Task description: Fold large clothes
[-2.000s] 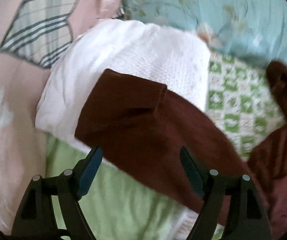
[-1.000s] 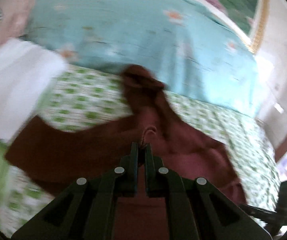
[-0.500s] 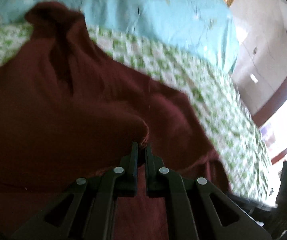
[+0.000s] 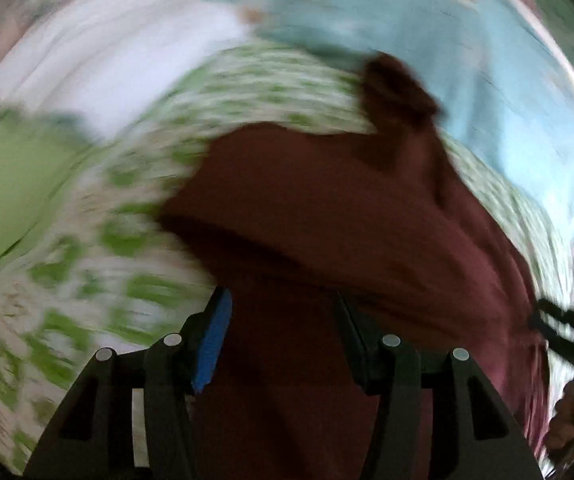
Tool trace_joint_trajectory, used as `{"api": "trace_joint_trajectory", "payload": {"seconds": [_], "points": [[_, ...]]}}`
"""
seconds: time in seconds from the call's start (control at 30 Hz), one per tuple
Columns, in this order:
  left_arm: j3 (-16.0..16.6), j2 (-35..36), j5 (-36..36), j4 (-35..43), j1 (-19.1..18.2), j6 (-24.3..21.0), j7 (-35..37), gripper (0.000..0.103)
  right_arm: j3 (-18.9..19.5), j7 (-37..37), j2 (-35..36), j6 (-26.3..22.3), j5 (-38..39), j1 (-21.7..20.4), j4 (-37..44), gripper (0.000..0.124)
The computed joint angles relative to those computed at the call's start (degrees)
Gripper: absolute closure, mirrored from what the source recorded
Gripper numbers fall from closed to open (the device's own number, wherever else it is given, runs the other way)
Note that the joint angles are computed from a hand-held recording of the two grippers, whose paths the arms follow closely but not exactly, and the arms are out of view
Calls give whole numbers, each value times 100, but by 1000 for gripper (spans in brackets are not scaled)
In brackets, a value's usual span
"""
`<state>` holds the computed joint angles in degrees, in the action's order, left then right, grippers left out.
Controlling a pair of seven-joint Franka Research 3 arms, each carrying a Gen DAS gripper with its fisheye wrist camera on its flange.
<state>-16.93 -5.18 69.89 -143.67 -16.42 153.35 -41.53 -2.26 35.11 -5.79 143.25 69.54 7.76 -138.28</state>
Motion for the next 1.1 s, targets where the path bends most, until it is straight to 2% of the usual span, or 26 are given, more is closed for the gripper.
{"api": "trace_joint_trajectory", "payload": {"seconds": [0.03,0.17,0.2,0.23,0.27,0.43,0.53,0.6,0.73,0.77,0.8,0.87,0.9,0.93,0.97,1.0,1.03,1.07,1.1], "points": [[124,-81,186,-191,124,258,-245,51,64,109,184,85,-91,44,140,71],[241,32,606,-234,367,632,-432,51,243,478,748,106,-425,125,544,72],[233,93,599,-177,369,586,-378,51,292,481,785,197,-455,146,567,78],[230,137,556,-127,361,541,-290,51,327,518,768,297,-519,163,556,106],[225,194,554,-72,349,509,-221,51,331,419,701,242,-396,146,543,119],[250,282,240,92,270,372,299,55,81,-496,-118,130,501,13,271,120],[249,324,128,144,242,327,505,59,-84,-602,-392,628,526,-96,155,120],[221,363,8,183,189,225,657,60,-176,-300,-271,891,206,-212,192,120],[156,468,-204,306,31,-138,864,62,-245,393,193,756,-653,-415,328,120],[161,457,-166,288,9,-156,769,63,-189,680,279,857,-1006,-430,314,118],[175,428,-46,248,3,-117,594,63,-92,1191,317,1124,-1678,-425,227,116],[181,371,206,164,-3,-96,239,66,42,1674,110,1762,-2183,-351,-81,114],[172,340,325,124,-9,-117,54,67,78,1724,-32,2024,-2187,-279,-220,113],[158,308,460,86,-16,-152,-160,68,87,1380,-306,2310,-1799,-76,-388,111],[152,279,625,48,-14,-153,-392,68,20,1043,-459,2374,-1482,129,-439,103],[153,264,739,25,-6,-137,-554,68,-60,487,-678,2344,-1026,434,-467,96],[157,254,884,3,5,-105,-735,68,-140,35,-770,2101,-713,616,-408,81],[160,251,1055,-15,17,-72,-943,67,-263,-298,-810,1539,-561,801,-270,69],[162,249,1158,-26,22,-50,-1065,67,-260,-386,-774,962,-604,854,-112,67]]}}
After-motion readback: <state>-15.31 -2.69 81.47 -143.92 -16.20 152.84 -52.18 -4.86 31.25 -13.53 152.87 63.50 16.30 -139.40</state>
